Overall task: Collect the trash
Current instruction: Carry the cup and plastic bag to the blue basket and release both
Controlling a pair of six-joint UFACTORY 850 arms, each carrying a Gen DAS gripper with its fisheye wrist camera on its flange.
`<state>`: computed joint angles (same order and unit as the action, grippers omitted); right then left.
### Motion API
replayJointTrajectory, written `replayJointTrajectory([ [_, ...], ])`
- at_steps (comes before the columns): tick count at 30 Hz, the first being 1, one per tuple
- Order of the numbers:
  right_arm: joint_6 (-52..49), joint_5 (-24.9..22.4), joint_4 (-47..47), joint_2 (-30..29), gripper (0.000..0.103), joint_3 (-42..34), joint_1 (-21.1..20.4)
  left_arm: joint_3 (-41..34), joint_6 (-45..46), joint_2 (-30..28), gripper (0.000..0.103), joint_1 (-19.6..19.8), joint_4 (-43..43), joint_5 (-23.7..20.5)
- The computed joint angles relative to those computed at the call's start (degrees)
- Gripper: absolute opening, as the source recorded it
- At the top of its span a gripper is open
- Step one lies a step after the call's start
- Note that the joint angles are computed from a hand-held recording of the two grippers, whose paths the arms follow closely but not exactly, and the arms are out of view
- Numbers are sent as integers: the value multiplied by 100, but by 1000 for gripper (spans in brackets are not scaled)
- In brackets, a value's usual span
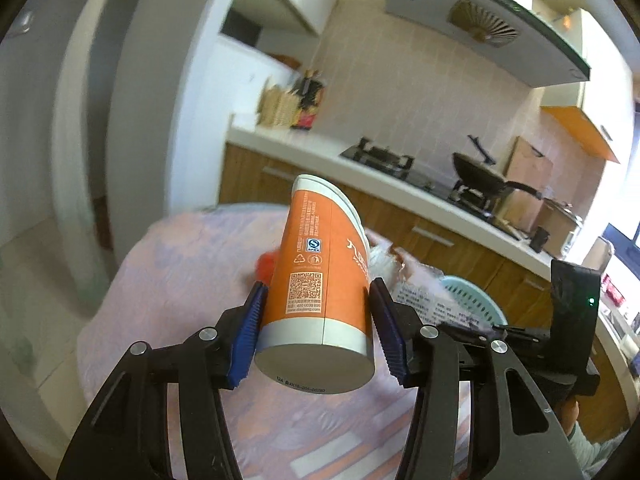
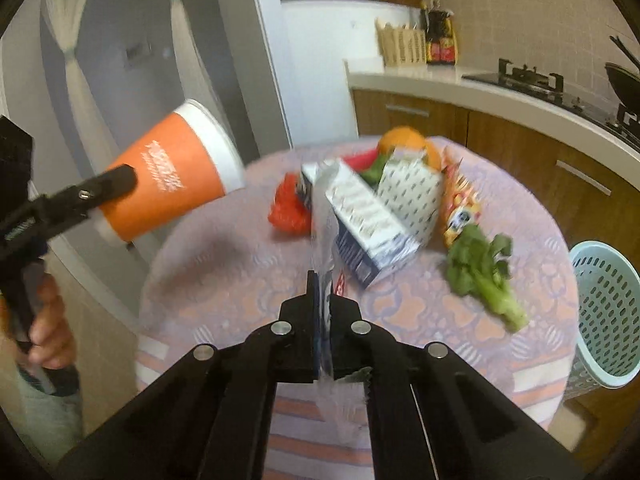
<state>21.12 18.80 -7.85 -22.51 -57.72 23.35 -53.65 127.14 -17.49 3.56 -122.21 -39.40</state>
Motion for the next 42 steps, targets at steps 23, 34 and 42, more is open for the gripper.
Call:
replayJointTrajectory([
  [23, -1325, 403, 2236, 86, 0, 510, -2325, -3838, -2725, -2330, 51, -2679, 2853, 1401],
  [34, 1729, -680, -663, -1046, 4, -537, -3231, -6907, -7919, -4568, 51, -3452, 7998, 1676],
  [42, 1903, -282, -655, -1037, 53, -326, -3506, -8402, -9025, -5588, 49, -3537, 8959, 1011],
])
